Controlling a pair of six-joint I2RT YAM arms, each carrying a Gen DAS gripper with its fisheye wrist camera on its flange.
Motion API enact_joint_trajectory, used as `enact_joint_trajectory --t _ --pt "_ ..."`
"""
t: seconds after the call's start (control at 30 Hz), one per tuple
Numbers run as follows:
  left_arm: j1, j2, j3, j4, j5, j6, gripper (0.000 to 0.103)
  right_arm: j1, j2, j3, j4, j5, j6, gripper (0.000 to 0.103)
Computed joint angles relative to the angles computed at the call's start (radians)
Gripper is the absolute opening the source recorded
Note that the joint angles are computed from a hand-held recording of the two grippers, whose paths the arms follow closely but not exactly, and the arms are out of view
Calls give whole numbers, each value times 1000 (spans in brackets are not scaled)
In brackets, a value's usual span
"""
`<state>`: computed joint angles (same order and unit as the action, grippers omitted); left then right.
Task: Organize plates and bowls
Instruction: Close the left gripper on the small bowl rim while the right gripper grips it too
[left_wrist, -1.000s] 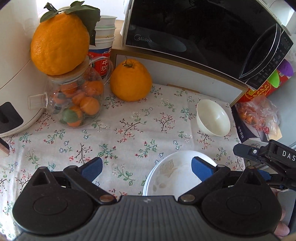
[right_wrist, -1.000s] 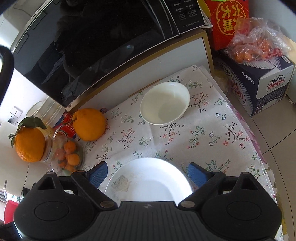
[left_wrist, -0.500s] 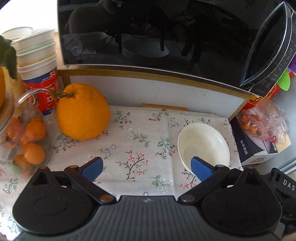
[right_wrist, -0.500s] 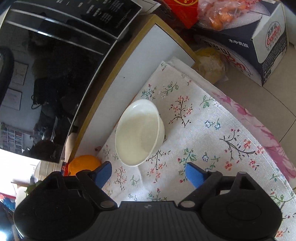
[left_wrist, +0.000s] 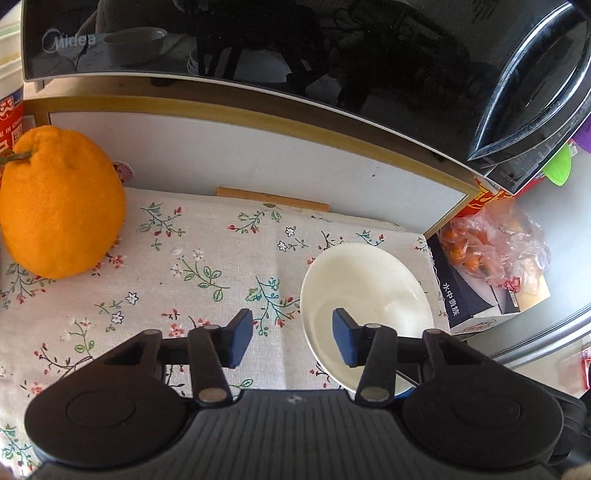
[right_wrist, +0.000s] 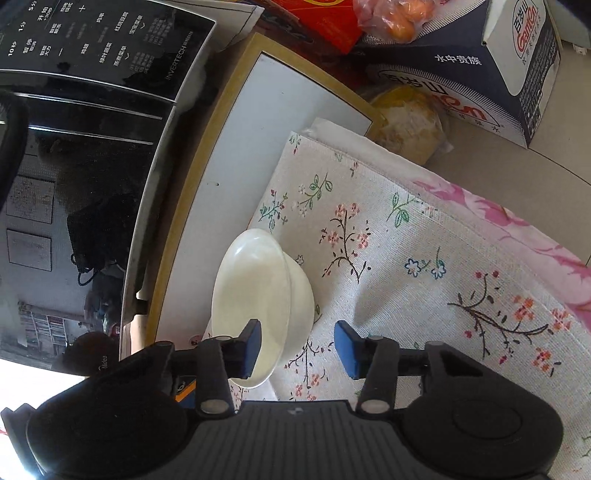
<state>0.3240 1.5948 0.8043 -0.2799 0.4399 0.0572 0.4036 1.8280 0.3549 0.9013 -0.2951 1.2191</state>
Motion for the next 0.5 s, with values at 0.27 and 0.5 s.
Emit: enact_joint_trajectory --t 0.27,0.5 --pt "1 35 -3 14 17 2 6 16 -8 -3 0 33 -20 6" --pt "4 3 8 -46 21 -10 5 24 -69 3 -98 61 -52 4"
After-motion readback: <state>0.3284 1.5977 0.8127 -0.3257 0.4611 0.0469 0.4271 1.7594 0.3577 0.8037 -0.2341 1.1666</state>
